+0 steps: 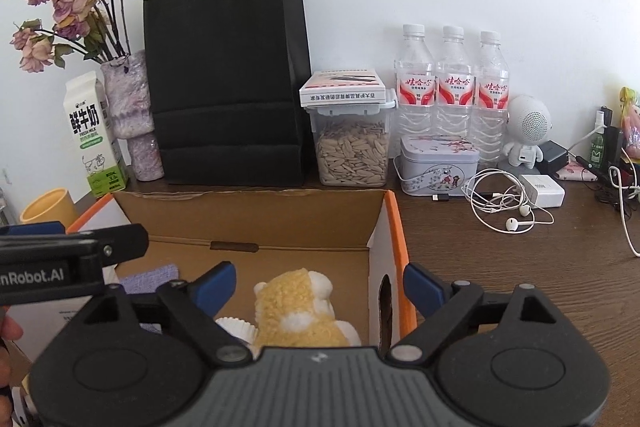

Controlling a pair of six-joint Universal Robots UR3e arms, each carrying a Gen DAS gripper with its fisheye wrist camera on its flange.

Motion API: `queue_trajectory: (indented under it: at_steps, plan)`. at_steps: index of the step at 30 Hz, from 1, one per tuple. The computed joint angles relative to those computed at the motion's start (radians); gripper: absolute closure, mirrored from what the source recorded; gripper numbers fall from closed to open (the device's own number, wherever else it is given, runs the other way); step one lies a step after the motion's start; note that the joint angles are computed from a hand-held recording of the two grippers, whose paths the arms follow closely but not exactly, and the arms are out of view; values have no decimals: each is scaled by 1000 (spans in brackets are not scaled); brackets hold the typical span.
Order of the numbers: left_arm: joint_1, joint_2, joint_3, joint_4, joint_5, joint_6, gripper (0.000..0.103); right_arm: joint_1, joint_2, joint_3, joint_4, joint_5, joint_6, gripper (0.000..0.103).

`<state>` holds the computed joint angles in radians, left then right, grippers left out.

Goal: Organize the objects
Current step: 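Carry the cap into the box with the left gripper while the right gripper carries the sheep plush there, then open both grippers over the box and move them back to the table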

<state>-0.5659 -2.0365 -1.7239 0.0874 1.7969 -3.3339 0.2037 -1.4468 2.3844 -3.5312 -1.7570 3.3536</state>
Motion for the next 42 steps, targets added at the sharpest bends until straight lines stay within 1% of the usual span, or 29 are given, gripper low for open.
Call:
queue_trajectory:
  at_steps: [6,8,16,20,25,28,30,35,40,42]
  plan:
    - [-5,18,-23,19,2,-5,0,21,-6,2,-13,-15,-2,11]
    - [-10,30,-40,31,7,-7,0,36,-8,8,-30,-29,-3,8]
    - [-22,101,-134,59,33,-29,0,127,-17,35,-65,-117,4,5]
    - [-33,143,-191,70,48,-40,0,176,-38,60,-76,-163,20,2]
    - [-61,203,-278,101,71,-52,0,258,-60,84,-68,-234,45,1]
    - [-90,229,-335,133,102,-76,0,330,-52,106,-79,-298,95,0]
    - [-101,257,-376,135,101,-92,0,368,-55,123,-70,-317,127,0]
    - [-141,325,-471,140,141,-124,0,511,-53,141,-28,-434,223,0]
    - [-172,403,-566,111,173,-147,0,669,-59,150,56,-568,347,0]
    - [-182,433,-603,101,184,-155,0,717,-69,159,101,-596,401,0]
